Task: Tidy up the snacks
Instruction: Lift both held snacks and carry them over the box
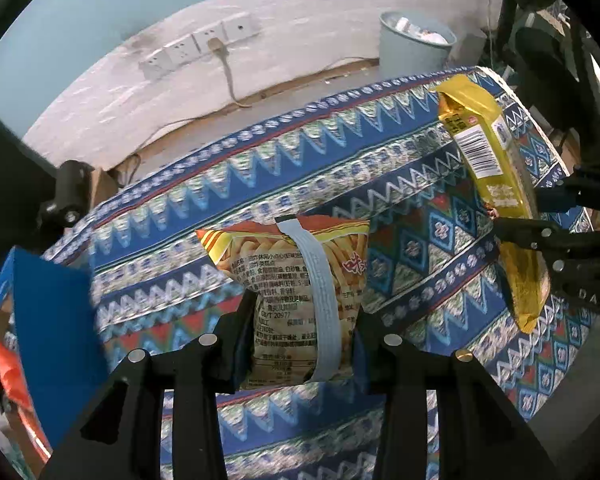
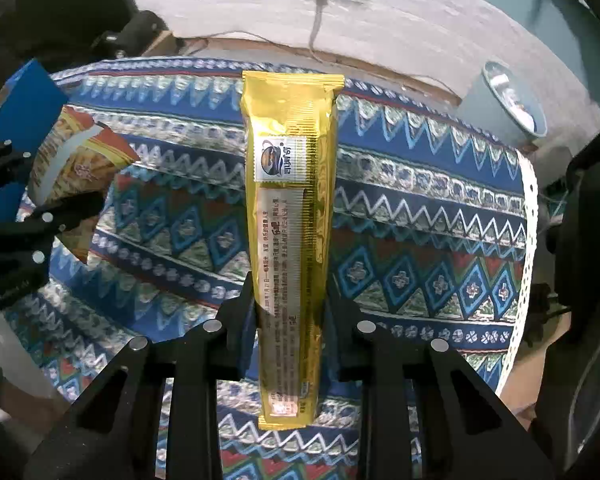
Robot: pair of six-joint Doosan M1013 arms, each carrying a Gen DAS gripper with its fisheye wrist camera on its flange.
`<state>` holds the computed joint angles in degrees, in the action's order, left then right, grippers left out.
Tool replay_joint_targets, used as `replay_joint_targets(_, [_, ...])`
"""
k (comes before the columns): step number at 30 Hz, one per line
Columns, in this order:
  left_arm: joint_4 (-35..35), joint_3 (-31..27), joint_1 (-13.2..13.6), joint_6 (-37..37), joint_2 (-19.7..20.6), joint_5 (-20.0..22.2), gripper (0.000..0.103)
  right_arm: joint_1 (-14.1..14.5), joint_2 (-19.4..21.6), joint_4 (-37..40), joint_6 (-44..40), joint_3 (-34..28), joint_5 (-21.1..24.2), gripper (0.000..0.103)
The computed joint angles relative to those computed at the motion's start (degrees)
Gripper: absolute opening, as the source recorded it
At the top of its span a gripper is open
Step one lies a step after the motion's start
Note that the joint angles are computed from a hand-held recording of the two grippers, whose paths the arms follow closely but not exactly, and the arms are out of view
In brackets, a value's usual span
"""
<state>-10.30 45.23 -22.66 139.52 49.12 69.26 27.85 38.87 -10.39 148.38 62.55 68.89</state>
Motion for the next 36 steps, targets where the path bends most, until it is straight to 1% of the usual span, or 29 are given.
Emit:
replay_joint_targets(8, [-0.72, -3.72, 2.71, -0.96, 1.01, 2.99, 0.041, 1.13, 1.08, -1.03, -1.59, -3.85, 0.65, 0.026])
replay_joint_targets(12, [-0.99, -3.77, 3.73, -0.8, 0.3, 2.49, 0.041, 1.67, 1.94, -1.26, -2.5, -6.71, 1.18, 0.026])
replay_joint_targets(16, [-1.89, -3.28, 4.84, 0.21, -0.75, 0.81, 0.041, 2.23, 3.01, -1.55, -3.51, -9.86, 1.84, 0.027])
replay_joint_targets(21, [-3.44, -3.2, 6.32, 1.44, -1.81, -0.02, 0.041, 2.77, 4.45, -2.21, -4.98, -14.11, 2.3, 0.027])
replay_joint_targets(26, [-4.66, -1.79, 7.44, 3.41, -3.25, -3.17, 0.041, 3.15, 6.55, -2.47, -6.77, -19.58, 2.97, 0.027])
replay_joint_targets(31, [-6.02, -3.16, 8.79, 3.42, -3.01, -2.43, 0.041, 3.26, 9.21, -1.87, -9.1, -25.83, 3.76, 0.027])
replay_joint_targets(36, [-6.64, -4.34, 10.12, 2.78, -2.69, -3.02, 0.041, 3.53, 12.93, -1.3, -11.75, -34.4, 5.45, 0.027])
